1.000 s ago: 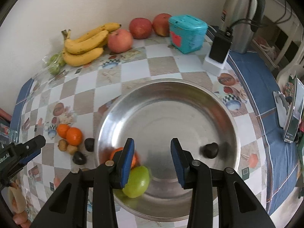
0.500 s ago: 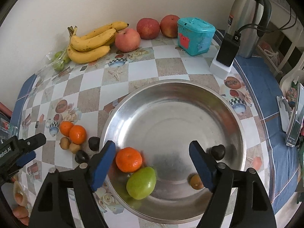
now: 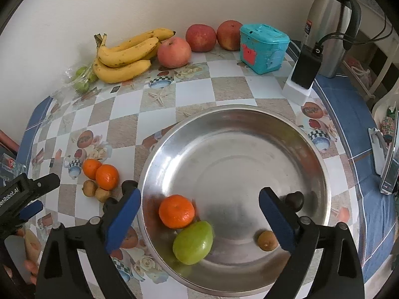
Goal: Organize fruits
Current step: 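Withdraw both tools from the plate toward the fruit beside it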
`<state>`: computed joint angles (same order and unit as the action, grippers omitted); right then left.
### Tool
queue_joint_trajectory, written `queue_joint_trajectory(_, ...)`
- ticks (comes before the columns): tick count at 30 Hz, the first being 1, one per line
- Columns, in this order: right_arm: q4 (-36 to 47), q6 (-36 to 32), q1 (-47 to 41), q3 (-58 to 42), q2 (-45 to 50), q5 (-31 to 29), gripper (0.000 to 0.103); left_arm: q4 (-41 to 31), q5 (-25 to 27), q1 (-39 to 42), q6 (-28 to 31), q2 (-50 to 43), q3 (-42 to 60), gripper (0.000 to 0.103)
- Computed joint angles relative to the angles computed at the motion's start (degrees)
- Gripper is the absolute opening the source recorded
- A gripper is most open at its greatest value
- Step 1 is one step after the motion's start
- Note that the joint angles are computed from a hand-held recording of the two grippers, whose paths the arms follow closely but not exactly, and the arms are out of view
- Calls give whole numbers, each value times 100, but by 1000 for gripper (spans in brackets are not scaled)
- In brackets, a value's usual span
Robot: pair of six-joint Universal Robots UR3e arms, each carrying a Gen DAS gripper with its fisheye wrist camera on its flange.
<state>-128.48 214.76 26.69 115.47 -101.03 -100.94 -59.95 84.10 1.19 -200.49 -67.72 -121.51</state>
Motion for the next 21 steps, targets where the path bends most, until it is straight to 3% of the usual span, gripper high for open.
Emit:
queue_joint_trajectory(14,-168,-17,462,-546,782,-26,96,310,294,85,261,-181,-183,103)
queue_joint_trajectory(21,-127,8,753,-1078,1361,7,96,326,2,407,450,-284,-308,103)
